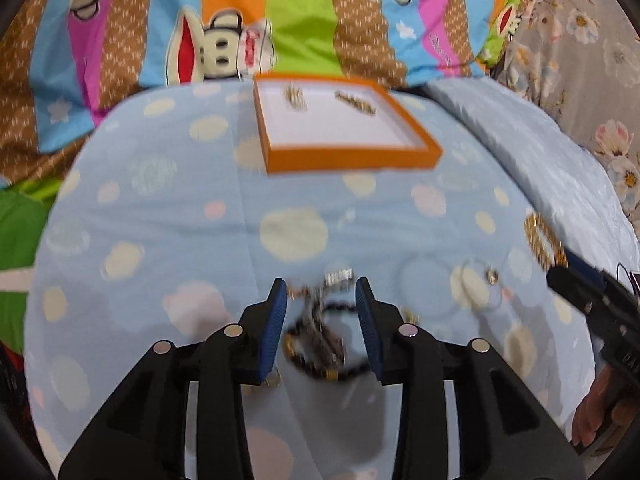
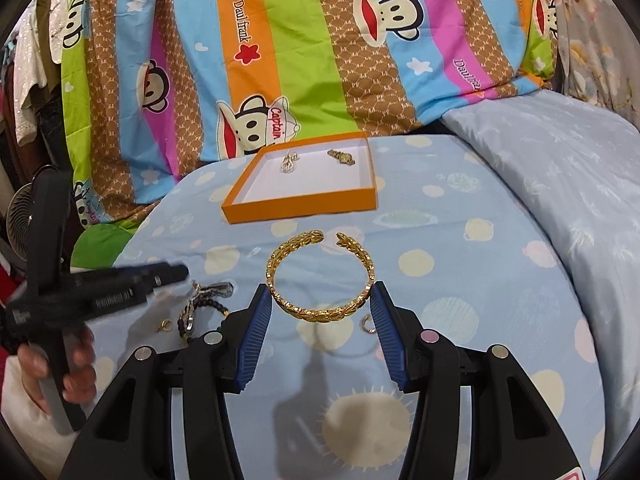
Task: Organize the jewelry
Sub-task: 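Close the left tool on the silver watch and lift it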
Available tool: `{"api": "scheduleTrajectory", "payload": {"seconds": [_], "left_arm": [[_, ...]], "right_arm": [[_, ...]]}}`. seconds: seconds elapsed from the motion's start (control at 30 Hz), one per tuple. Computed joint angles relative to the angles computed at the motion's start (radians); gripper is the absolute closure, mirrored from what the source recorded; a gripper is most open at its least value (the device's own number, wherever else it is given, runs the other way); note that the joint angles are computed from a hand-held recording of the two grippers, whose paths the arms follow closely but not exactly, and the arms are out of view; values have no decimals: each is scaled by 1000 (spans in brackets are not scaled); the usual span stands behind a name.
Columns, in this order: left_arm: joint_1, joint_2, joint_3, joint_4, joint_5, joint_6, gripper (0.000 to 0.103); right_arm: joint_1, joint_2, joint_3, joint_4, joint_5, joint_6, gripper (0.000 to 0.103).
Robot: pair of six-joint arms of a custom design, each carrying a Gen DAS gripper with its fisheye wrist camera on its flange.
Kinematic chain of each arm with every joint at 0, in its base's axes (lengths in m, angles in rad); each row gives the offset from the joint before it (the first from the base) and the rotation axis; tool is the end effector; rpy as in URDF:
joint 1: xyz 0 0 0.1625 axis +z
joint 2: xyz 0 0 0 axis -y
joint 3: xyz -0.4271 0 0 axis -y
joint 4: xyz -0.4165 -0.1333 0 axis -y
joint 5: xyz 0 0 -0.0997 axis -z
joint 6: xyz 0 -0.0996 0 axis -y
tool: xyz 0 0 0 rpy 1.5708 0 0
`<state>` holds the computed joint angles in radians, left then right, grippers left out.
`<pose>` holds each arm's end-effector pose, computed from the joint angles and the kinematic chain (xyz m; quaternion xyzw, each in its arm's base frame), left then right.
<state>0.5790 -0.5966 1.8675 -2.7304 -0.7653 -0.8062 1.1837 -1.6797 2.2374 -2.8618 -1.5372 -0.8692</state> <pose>-0.3630 -0.4824 -0.0751 0.1068 0.9126 -0.2745 0.2836 -0.0425 -0.4661 0.3594 0.2287 -0.9050 0.2992 0.1979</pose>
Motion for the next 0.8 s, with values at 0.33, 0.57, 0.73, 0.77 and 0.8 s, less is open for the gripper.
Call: {"api": "scheduleTrajectory", "payload": {"seconds": [0.33, 0.57, 0.73, 0.77, 0.8], "left_arm": [[7, 32, -2, -13, -52, -24, 87], [13, -17, 57, -132, -99, -33, 95], [-3, -50, 65, -161, -72, -4, 96], [-6, -55, 63, -163, -66, 6, 96], [-7, -61, 61, -175, -63, 23, 98]], "right_arm": [[-10, -9, 23, 15, -5, -6, 53], [-13, -12, 24, 15, 2, -8, 53], [-1, -8, 16, 4, 14, -12, 53], [2, -7, 13, 4, 15, -12, 53], [7, -6, 11, 0, 14, -11, 53]]}}
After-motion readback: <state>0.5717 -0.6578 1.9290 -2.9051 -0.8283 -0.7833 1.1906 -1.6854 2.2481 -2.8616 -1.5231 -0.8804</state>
